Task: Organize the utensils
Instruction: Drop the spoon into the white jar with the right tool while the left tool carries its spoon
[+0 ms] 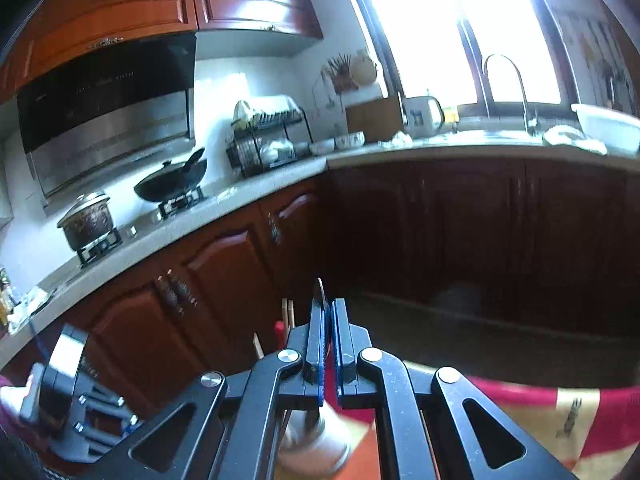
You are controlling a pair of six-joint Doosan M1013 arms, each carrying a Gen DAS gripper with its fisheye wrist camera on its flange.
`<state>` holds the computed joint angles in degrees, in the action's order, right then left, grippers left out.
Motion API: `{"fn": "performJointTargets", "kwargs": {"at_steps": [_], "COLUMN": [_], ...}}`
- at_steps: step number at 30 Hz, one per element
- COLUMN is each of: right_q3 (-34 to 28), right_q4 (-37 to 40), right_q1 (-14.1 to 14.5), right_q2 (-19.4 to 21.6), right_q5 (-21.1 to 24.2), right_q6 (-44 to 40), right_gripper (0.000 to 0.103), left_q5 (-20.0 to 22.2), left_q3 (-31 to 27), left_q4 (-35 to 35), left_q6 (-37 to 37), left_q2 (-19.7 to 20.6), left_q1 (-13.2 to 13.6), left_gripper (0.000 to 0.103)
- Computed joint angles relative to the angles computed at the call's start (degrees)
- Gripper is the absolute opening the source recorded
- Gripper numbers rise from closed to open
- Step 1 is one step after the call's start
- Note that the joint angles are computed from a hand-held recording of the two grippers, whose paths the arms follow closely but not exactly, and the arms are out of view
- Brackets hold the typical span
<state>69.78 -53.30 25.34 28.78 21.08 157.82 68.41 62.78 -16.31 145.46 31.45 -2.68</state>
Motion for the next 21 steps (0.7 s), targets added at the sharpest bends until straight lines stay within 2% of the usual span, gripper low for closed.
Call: {"fn": "performJointTargets", "kwargs": {"at_steps": [5,9,16,21], "right_q3": [-6.4,-10.4,-11.4,-11.7], "right_q4": [-1.1,-0.1,-1.5,6.4], "right_q1": [0.1,0.1,0.4,-0.2], "right_q2": [4.1,7.3,9.1,9.9], "right_q5": [3.4,6.0,8.1,8.1], "right_q6": [-2.6,-6.9,-11.0,-18.1], "right_gripper": [0.003,0.002,0.002,0.002], "left_q5": [4.1,4.7,8.1,9.0], "left_q3": [-3.2,-5.2,-9.8,-11.6], "left_q4": [4.4,9.0,15.0,16.9], "left_q6": [-0.4,-0.8,0.5,0.1], "left_q2": [1.5,2.7,5.3,6.2], "left_q1": [-0.5,-1.5,-3.4,-4.6], "left_gripper": [0.003,0.003,0.003,0.004]}}
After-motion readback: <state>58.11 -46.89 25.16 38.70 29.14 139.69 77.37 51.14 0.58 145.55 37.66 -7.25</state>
